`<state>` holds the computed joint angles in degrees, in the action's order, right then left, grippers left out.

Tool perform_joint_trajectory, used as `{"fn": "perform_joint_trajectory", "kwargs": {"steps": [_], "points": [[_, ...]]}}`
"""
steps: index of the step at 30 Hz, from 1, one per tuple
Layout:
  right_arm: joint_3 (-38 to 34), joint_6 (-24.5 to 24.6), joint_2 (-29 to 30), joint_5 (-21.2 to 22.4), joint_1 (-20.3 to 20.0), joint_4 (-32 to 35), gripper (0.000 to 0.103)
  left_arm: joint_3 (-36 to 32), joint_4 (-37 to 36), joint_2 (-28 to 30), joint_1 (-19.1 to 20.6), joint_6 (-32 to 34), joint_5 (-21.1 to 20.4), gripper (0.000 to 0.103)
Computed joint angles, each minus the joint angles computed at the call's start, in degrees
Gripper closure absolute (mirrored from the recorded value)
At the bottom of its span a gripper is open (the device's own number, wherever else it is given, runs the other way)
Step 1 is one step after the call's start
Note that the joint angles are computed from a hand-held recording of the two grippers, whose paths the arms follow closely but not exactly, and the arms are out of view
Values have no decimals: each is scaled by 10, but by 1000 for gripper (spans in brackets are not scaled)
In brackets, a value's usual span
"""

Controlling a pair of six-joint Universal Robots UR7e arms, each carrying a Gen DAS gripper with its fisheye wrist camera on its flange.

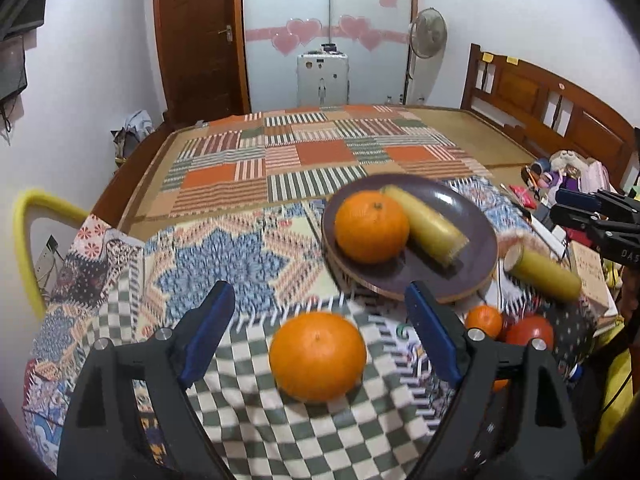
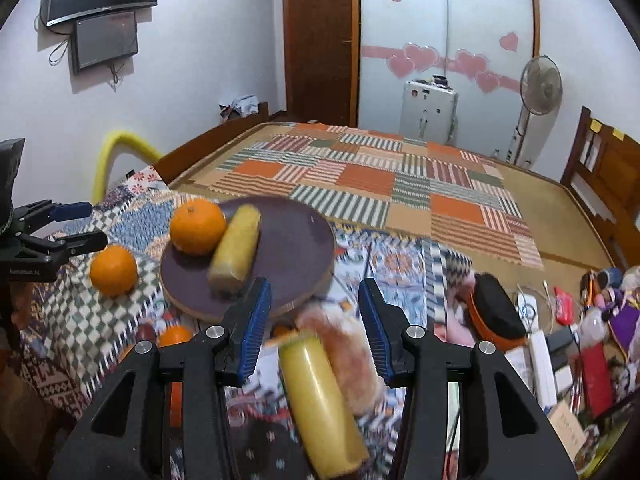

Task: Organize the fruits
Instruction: 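Grasp the second large orange with the left tool while the right tool grasps the yellow sugarcane piece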

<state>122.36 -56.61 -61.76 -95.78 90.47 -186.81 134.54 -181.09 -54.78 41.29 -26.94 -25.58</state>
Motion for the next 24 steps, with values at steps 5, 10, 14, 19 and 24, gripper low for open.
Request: {"fn": "perform_joint_trajectory", "kwargs": {"steps": [5,10,14,19,24], "points": [[22,-16,-8,-9,-22,-12,61,18,-11,13,4,-13,-9,13],[26,-11,-10,-13,-42,8,61,27,-7,20,21,-39,-23,12],[30,-16,-11,-16,-53,18,61,27,-15,26,31,-40,-31,12],[38,-33,-4,-25,-50,-1,58,16,-38,39,43,-21,-42,12],[32,-37,0,-37,-46,19,62,3,-44,52,49,-7,-46,12]]}}
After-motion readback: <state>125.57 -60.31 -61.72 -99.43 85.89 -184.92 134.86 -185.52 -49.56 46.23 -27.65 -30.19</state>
